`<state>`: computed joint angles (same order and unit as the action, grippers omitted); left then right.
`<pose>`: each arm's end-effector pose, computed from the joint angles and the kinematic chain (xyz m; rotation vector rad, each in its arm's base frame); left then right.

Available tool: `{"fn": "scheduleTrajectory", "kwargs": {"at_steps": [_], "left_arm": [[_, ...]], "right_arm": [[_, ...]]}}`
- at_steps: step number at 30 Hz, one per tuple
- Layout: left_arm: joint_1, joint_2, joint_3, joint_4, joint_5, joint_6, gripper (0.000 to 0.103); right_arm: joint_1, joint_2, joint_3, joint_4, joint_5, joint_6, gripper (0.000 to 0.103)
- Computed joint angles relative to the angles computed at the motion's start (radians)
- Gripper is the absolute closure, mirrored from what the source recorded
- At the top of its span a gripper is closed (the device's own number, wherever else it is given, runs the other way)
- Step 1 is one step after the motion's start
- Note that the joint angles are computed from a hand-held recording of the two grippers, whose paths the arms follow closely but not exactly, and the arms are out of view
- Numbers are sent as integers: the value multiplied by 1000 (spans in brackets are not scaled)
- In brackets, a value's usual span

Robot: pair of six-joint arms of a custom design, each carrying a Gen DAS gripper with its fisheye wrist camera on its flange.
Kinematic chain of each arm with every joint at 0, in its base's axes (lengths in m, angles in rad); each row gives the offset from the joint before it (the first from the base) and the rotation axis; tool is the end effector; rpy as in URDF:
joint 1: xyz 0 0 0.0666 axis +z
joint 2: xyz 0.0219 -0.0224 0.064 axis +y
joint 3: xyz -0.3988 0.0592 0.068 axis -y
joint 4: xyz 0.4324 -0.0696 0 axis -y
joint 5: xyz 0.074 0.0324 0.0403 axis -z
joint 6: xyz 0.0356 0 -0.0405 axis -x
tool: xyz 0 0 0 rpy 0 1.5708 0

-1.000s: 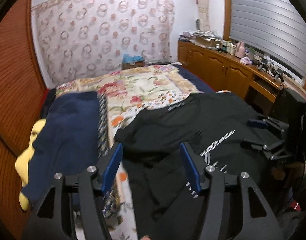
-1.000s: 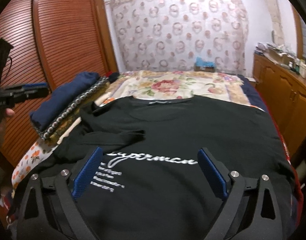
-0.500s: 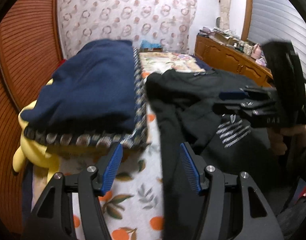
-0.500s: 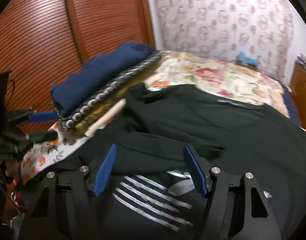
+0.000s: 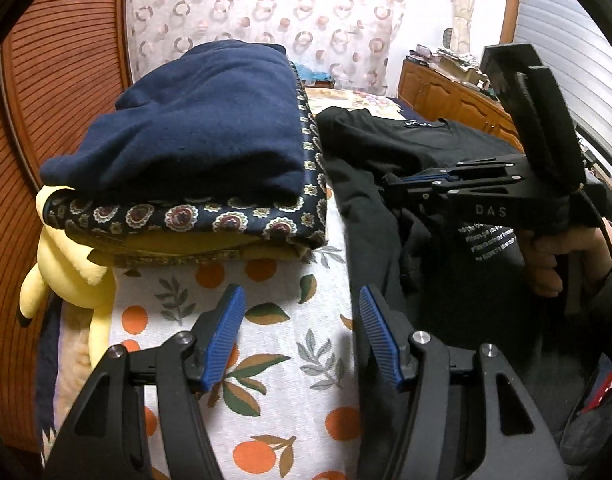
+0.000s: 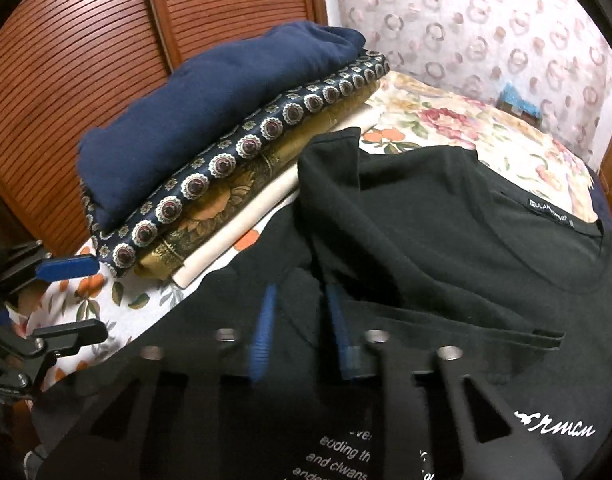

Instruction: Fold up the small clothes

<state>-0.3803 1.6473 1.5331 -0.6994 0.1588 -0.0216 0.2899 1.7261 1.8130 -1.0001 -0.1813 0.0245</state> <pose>0.5777 -0.2374 0.3943 0.5535 2.3365 -0.3582 0.6193 0.1910 0.4652 -0.4666 2.4499 0.3371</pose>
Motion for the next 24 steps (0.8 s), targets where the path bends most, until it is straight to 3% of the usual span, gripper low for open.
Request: {"fn": "scheduleTrajectory", "kwargs": {"at_steps": [3, 11, 19, 24], "left_arm": [[-1, 4, 11, -3, 1, 1, 44], [-19, -8, 19, 4, 2, 5, 44], [-45, 12, 54, -13, -3, -6, 44], [-57, 37, 96, -25, -13, -11, 44]], "right_arm": [[-6, -31, -39, 25, -19, 17, 98], [-43, -222, -224, 122, -63, -45, 99], [-80, -349, -349, 77, -31, -55, 97], [-99, -360, -353, 72, 25, -56, 67]]}}
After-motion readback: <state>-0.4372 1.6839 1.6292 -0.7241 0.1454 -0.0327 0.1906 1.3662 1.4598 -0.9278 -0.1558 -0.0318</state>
